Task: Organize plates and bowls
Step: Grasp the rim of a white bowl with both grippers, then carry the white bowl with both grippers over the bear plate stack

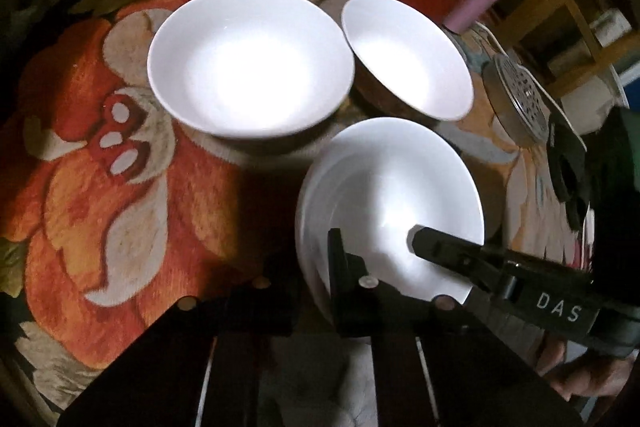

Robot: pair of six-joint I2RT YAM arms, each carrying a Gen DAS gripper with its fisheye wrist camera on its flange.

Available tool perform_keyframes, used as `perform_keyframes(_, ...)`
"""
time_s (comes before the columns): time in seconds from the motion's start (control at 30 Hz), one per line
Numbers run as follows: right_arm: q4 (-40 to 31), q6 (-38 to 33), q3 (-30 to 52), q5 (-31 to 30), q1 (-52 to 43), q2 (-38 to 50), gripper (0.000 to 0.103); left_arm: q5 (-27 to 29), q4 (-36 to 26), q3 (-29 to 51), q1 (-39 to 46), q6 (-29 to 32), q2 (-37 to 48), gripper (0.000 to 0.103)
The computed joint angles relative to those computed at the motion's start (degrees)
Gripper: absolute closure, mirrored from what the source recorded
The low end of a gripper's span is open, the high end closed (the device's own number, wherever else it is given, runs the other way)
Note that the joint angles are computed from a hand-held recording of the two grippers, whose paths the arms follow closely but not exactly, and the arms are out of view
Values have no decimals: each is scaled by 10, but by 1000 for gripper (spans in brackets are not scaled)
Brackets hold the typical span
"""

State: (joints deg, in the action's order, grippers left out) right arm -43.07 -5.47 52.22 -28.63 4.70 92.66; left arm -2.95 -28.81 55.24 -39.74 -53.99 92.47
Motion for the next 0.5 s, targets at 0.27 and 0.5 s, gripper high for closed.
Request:
perform_keyframes(0.27,-91,-73,-27,20,-25,-88,92,-24,-59,1,-75,-36,-55,93)
perform_keyframes(0.5,-195,-149,-38,33,-93,-169,92,-53,-140,72,-158,-74,-53,93)
